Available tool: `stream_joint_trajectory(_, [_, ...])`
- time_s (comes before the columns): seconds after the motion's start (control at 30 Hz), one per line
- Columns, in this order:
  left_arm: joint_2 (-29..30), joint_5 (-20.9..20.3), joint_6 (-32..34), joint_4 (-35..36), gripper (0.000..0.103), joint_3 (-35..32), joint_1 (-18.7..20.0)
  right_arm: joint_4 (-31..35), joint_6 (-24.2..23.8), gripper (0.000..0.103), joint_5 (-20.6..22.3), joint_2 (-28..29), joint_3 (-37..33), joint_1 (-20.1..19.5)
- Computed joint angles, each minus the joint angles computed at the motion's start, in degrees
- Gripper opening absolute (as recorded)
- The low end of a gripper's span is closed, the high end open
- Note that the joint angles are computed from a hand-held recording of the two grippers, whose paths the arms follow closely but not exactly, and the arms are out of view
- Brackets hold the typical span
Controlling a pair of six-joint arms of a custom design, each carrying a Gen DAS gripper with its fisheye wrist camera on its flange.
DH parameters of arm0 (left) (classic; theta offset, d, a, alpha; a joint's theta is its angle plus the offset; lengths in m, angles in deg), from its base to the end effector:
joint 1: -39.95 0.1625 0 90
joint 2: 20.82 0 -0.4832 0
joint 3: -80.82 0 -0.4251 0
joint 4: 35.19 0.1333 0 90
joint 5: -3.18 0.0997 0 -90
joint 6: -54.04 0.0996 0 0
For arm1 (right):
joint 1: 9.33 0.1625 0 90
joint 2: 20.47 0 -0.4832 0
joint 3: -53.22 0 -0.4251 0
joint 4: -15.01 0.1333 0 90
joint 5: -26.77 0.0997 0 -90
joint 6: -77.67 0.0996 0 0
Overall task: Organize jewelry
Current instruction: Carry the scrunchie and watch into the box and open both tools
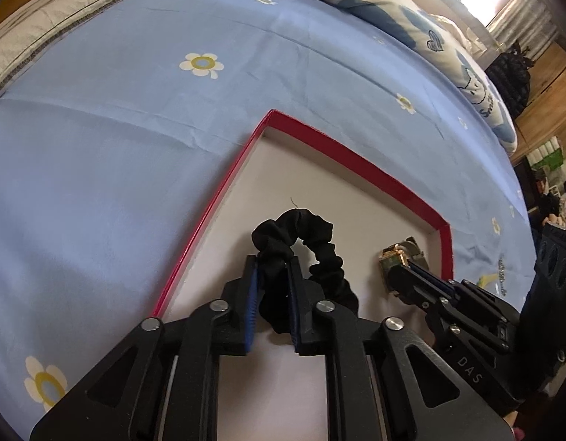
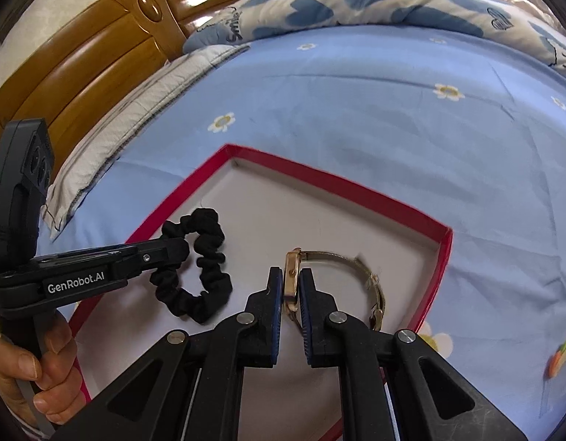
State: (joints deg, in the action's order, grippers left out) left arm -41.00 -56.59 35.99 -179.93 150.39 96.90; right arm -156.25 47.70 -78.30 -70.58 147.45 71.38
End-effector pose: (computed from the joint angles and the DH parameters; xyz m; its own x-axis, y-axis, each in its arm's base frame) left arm -0.3030 -0.8021 -0.0699 -0.8812 0.1520 -0.4477 0.2839 0.9273 -0.2440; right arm -0.0155 -0.7601 0.2208 -0.8679 -0.1238 0.4812 -0.3519 0.8368 -0.4195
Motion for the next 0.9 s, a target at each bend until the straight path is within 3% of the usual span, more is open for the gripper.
stream_joint_trajectory(0.13, [-0.14, 1.36, -0.26, 0.76, 0.025, 0.2, -0.44, 0.45, 0.76, 0.015, 0.23, -0.14, -0.03, -0.03])
stream_joint_trajectory(0.2, [-0.51, 2.2, -0.26, 0.4, 0.037, 0.79, -0.79, 0.48, 1.02, 0.018, 0.38, -0.5, 0.23, 0.04])
stream_joint_trajectory(0.27, [-1.16, 3.22, -0.34, -1.08, 0.049, 2.06, -1.16, 0.14, 1.1, 0.035, 0.78, -0.88, 0.56, 0.09])
stream_joint_trajectory(0.33, [-1.34, 3.97, 0.0, -1.73, 0.05, 2.4, -1.46, -0.42, 1.11, 0.043, 1.12, -1.44, 1.19, 0.19])
stream_joint_trajectory(0.57, [-3.4, 4.74, -0.11, -3.64, 0.05, 5.73, -2.52, -3.48, 1.7, 0.043, 2.7, -5.11, 5.34, 0.33])
stream_joint_trajectory(0.9, [-6.63, 2.77, -0.65, -8.43, 0.05, 12.34, -5.31, -8.47, 3.81, 0.046, 3.96, -13.02, 14.12, -1.26])
